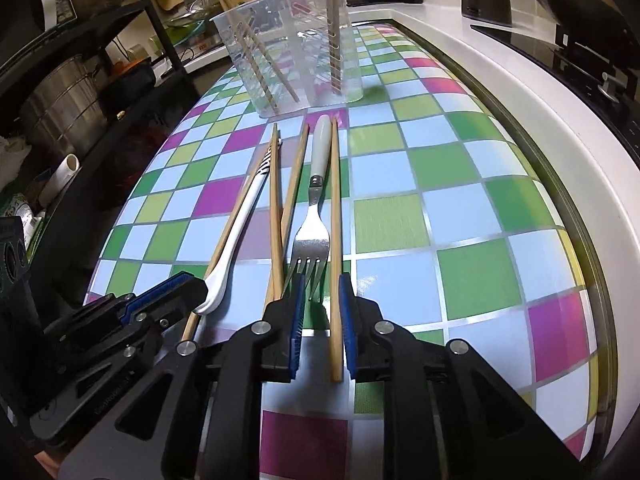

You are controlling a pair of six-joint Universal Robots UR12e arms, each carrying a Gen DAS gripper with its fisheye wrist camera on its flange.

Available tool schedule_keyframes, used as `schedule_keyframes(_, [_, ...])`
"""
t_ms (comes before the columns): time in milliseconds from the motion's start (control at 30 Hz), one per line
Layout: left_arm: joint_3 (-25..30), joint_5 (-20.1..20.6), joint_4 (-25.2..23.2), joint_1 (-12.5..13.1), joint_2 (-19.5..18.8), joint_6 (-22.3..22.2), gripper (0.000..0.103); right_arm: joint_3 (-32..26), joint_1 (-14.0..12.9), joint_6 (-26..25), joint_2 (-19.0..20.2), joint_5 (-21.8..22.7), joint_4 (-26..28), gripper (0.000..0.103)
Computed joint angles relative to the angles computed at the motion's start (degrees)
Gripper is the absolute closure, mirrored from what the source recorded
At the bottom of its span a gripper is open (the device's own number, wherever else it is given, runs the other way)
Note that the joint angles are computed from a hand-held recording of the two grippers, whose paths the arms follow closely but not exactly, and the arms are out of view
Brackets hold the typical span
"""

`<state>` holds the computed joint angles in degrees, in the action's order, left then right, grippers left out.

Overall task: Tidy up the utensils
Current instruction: 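Move both open tools back toward the fork and spoon on the cloth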

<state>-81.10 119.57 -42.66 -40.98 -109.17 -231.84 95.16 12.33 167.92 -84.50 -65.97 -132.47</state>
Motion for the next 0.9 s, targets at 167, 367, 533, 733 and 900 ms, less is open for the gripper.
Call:
schedule_keyframes(167, [1.67, 2.75, -2.43, -0.78, -1.02, 1.02, 0.093, -0.13, 0.54, -0.36, -0.08, -1.58, 1.85, 0.083])
schedule_keyframes(367, [4.25, 5.57, -5.73, -1.51, -2.54, 3.08, 0.091, -0.09, 0.58, -0.30, -0.08, -2.10, 2.00, 0.083])
schedule_keyframes(533, [4.07, 5.26, -5.20, -1.48, -2.46, 2.08, 0.090, 0.06, 0.53, 0.41, -0.03, -2.59, 1.13, 0.087])
schedule_keyframes(733, [3.77, 4.68, -3.49, -1.48, -2.48, 2.19, 0.089, 0.65, 0.79, 0.10, -0.09, -4.20, -0.97, 0.097])
schedule_keyframes(900, [4.48, 4.03, -4.22, -1.42, -2.96, 2.93, 0.084, 1.01, 0.96, 0.06, -0.05, -5.52, -2.74, 0.097])
